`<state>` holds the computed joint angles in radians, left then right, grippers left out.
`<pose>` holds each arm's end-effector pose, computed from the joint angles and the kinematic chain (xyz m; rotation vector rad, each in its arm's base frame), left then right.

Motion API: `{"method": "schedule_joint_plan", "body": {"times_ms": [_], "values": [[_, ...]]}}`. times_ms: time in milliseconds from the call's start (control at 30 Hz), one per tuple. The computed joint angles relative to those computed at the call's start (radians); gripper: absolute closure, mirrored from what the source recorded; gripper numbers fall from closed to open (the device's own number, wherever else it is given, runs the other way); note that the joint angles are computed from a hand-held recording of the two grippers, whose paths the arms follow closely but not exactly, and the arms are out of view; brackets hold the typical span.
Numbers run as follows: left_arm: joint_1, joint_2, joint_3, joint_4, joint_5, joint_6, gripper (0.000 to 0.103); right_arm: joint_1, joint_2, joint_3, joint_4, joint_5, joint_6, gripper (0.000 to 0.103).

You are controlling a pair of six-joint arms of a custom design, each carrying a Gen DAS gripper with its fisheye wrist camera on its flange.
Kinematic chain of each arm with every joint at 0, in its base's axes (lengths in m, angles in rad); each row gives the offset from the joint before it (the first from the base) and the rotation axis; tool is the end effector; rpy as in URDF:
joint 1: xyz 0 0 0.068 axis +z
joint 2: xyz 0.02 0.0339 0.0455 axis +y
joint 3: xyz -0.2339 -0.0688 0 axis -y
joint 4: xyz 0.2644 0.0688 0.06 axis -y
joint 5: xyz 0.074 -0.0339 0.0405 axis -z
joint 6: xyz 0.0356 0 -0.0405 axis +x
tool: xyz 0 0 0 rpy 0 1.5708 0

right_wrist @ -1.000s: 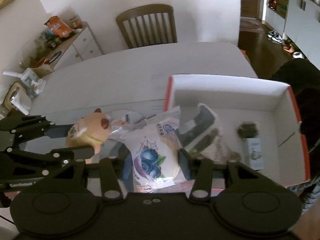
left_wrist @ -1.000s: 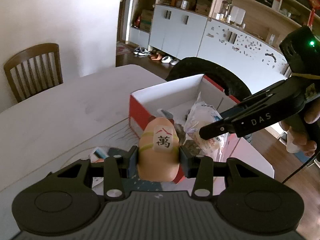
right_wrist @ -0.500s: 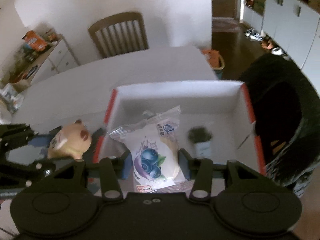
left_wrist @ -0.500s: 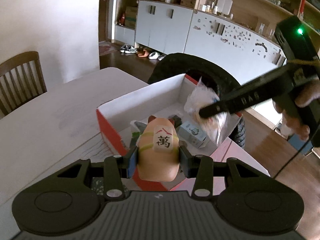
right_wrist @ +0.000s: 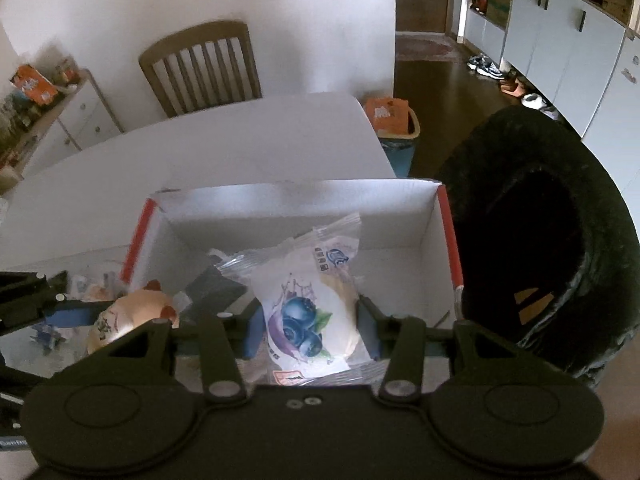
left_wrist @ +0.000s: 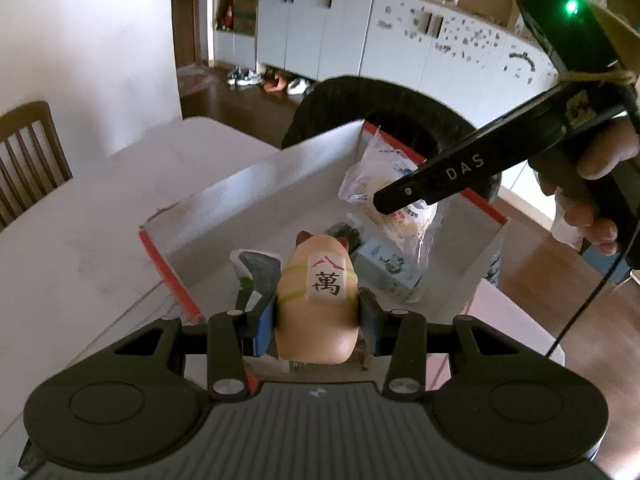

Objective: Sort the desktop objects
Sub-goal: 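Lower the figurine into the shoebox and open the left tool while the right tool releases the bread bag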

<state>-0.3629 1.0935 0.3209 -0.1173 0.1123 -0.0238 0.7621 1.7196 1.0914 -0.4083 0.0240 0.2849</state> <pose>0.1974 -0.0792 0.0947 0.4666 2.4334 -0.3053 0.2608 0.2477 0.1437 -0.6172 2.5744 0.3347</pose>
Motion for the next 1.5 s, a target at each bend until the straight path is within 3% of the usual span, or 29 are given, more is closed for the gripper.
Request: {"method": "schedule_joint_plan", "body": {"times_ms": [300, 667, 1267, 1367, 1433, 1500], "values": [[-0.017, 0.325, 0.123, 0.149, -0.044, -0.019, 0.061, -0.019, 0.128, 0.065, -0.001, -0.025, -0.039, 0.056], [-0.022, 0.453, 0.172, 0.169, -0.067, -0.025, 0.061, -0.018, 0.171, 0.054, 0.008, -0.051, -0.049, 0.056], [-0.058, 0.477, 0.19, 0.149, -0.108, -0.014, 0.059, -0.005, 0.168, 0.031, 0.021, -0.041, -0.041, 0.053], [-0.061, 0.445, 0.173, 0.145, -0.111, -0.019, 0.052, -0.001, 0.164, 0.022, 0.031, -0.042, -0.032, 0.05], [-0.062, 0.413, 0.155, 0.148, -0.112, -0.03, 0.042, -0.001, 0.147, 0.009, 0.038, -0.043, -0.03, 0.045], [-0.058, 0.377, 0.136, 0.143, -0.101, -0.033, 0.042, 0.003, 0.129, 0.001, 0.039, -0.037, -0.028, 0.044]]}}
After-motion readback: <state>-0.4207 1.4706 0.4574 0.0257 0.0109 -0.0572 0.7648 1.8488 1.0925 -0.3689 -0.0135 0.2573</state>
